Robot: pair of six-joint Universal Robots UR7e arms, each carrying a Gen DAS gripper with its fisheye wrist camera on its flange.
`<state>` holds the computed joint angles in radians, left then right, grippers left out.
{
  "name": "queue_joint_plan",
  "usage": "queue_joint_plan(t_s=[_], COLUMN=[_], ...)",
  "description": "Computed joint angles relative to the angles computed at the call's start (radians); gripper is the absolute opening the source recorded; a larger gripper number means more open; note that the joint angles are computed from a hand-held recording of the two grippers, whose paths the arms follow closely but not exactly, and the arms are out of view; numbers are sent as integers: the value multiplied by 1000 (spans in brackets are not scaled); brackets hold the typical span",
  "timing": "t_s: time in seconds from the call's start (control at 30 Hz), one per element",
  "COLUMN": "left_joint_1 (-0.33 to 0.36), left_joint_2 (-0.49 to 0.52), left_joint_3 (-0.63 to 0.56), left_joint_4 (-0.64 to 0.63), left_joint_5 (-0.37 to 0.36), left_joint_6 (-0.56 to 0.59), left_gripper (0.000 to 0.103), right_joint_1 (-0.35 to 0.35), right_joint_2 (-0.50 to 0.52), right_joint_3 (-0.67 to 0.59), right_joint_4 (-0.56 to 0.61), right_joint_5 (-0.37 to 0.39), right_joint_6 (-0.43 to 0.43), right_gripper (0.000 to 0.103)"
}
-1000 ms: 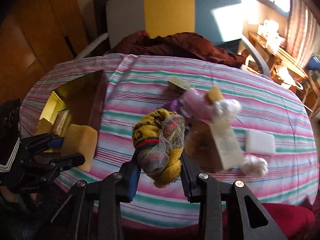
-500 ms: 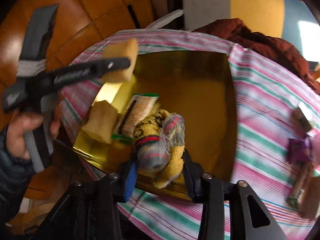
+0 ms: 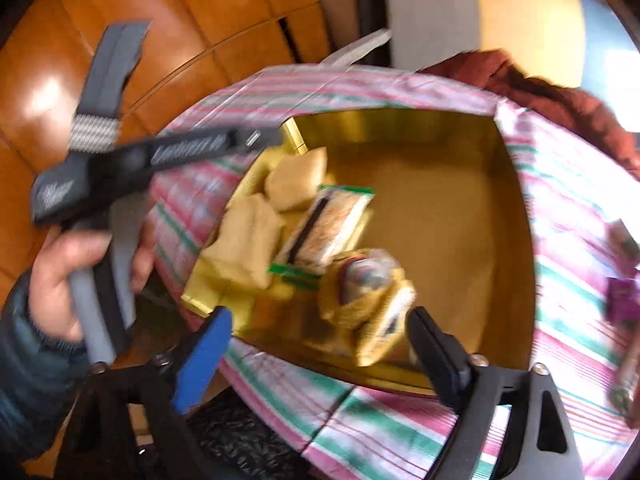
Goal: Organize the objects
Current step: 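Carry the sponge and knitted toy into the gold tray and open both tools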
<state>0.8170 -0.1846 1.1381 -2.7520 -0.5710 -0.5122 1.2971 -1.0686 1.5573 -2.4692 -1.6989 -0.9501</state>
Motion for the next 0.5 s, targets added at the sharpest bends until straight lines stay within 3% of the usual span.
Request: queue_joint_plan(t_s=[0.13,0.5], left_joint_1=[-39,-91], left_joint_2=[7,9], left_joint_3=[41,82], left_joint_4=[-31,-9], left_joint_5=[47,78], left_joint_6=[-7,-65], left_gripper=[74,74], right_joint_1=[-5,-18], right_joint_2=[-18,-24], right_joint_3=[67,133], right_joint_4=[-173,-451], right_joint_5=[-1,22], right_joint_6=[-16,-47], right_gripper=[103,103])
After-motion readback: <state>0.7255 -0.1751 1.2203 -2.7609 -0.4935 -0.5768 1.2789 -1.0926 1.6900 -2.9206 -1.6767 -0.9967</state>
